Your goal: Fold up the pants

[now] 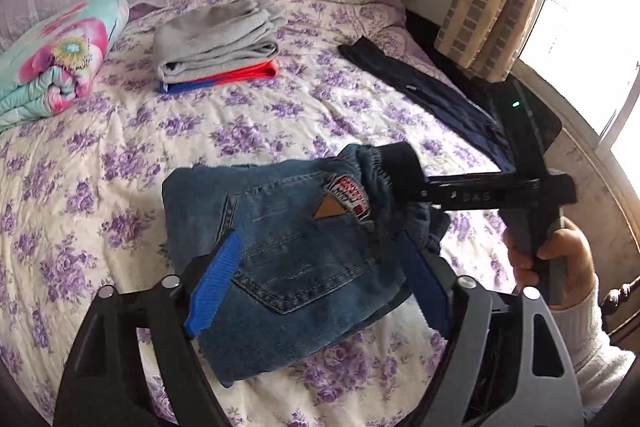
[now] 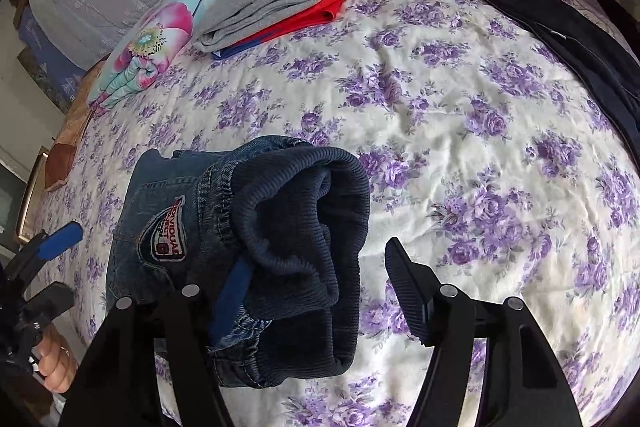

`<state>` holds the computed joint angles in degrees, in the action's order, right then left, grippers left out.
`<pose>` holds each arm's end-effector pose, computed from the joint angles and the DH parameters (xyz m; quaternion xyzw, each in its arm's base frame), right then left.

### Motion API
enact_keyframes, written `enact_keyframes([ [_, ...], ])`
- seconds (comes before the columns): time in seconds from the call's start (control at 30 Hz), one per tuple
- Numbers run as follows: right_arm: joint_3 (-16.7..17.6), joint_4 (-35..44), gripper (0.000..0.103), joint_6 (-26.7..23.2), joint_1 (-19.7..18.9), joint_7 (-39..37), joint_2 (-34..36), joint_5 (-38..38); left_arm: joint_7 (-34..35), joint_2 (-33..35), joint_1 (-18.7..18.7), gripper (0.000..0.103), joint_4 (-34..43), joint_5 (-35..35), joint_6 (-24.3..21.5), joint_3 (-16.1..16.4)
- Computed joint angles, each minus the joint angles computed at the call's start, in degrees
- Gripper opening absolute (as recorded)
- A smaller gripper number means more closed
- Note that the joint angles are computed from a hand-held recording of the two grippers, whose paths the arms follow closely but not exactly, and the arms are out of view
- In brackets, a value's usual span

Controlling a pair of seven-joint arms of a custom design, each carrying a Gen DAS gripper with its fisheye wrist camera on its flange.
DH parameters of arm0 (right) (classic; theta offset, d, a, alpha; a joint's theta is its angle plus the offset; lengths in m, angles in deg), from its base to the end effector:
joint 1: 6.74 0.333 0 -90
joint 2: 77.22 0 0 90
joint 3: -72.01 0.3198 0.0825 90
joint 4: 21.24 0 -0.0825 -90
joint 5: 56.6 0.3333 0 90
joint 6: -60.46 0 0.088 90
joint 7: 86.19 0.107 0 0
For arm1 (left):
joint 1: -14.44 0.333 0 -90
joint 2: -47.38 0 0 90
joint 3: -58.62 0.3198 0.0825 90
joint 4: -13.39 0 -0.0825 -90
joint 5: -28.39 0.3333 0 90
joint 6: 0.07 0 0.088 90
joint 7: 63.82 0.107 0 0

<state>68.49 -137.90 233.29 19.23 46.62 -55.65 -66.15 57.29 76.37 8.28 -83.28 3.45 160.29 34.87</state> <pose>0.5580 0.2475 0.3678 -0.6095 0.7342 -0.1070 0.2794 0.6166 -0.2742 0.4231 -0.4400 0.8200 -0.3611 0.0595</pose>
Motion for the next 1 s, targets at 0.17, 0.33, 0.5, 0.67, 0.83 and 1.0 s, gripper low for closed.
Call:
enact_keyframes([
  [0.17, -2.0, -1.8, 0.067, -3.1, 2.3, 1.9, -2.8, -2.9, -13.5, 6.7, -8.3, 0.055, 5.7, 12.6, -1.8, 8.9],
  [0.33, -6.5, -2.9, 0.067, -8.8, 7.4, 12.8, -7.9, -16.4, -15.7, 8.4, -7.4, 0.058, 7.9, 15.9, -1.5, 7.4],
  [0.5, -6.1, 0.9, 0.064, -3.5, 6.4, 18.5, -7.6, -25.7, -14.6, 9.4, -5.3, 0.059, 9.1, 15.3, -2.5, 5.0],
  [0.67, 2.4, 15.4, 0.017, -14.6, 0.3, 2.7, 3.6, -11.7, -13.8, 10.0, -4.6, 0.059, 10.4, 14.7, -4.3, 4.2],
  [0.83, 3.0, 20.9, 0.018, -23.6, -0.3, -1.1, 7.4, -6.5, -11.6, 11.3, -2.9, 0.06, 14.5, 12.1, -8.8, 2.5],
  [1.0, 4.2, 32.1, 0.046, -27.1, 1.8, -8.8, 10.1, -9.0, -1.4, 0.5, 9.9, 0.059, 0.9, -3.7, 2.0, -6.6],
])
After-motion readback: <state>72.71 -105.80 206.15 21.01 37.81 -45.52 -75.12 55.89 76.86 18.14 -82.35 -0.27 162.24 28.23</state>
